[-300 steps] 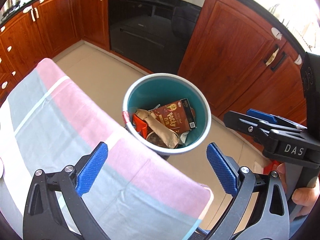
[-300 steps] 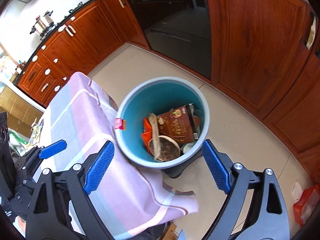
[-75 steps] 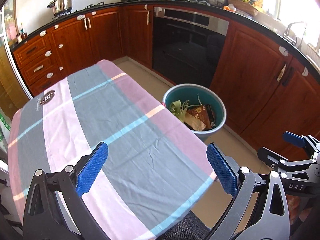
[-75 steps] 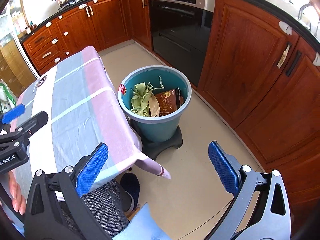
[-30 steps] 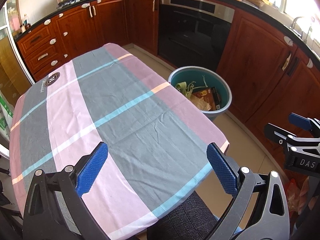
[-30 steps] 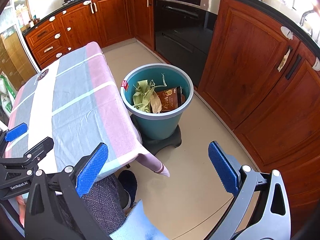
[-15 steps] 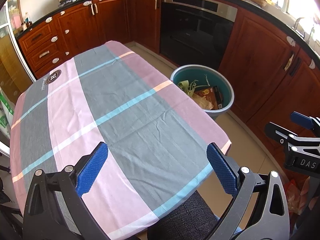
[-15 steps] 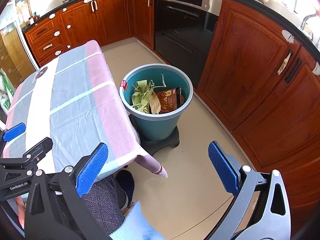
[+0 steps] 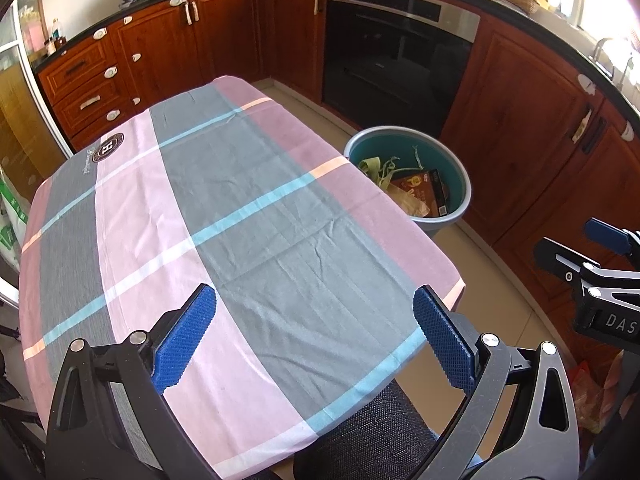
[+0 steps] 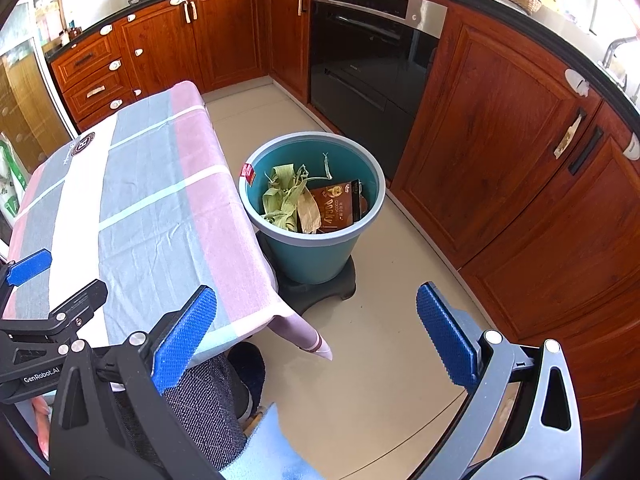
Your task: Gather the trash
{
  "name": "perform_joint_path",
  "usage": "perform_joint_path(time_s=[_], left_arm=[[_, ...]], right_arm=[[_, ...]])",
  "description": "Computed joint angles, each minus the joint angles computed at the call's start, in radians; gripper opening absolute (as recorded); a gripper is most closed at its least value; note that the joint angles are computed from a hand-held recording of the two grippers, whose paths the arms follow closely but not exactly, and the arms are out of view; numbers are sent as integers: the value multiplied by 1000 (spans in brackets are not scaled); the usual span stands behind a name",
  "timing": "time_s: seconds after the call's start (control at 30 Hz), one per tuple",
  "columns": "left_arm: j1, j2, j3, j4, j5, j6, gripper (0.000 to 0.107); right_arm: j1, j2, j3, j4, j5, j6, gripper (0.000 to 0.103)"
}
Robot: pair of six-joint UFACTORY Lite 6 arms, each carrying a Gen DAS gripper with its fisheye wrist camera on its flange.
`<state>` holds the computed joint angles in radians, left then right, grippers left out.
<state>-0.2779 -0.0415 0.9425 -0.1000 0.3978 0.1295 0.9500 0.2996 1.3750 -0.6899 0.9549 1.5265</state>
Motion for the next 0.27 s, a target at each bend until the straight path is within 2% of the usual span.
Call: perform_joint_path(time_s=[0.27], left_arm=[[4,22,15,11,13,-23,99]], right_arm=[[-5,9,18,-1,10,-7,96]])
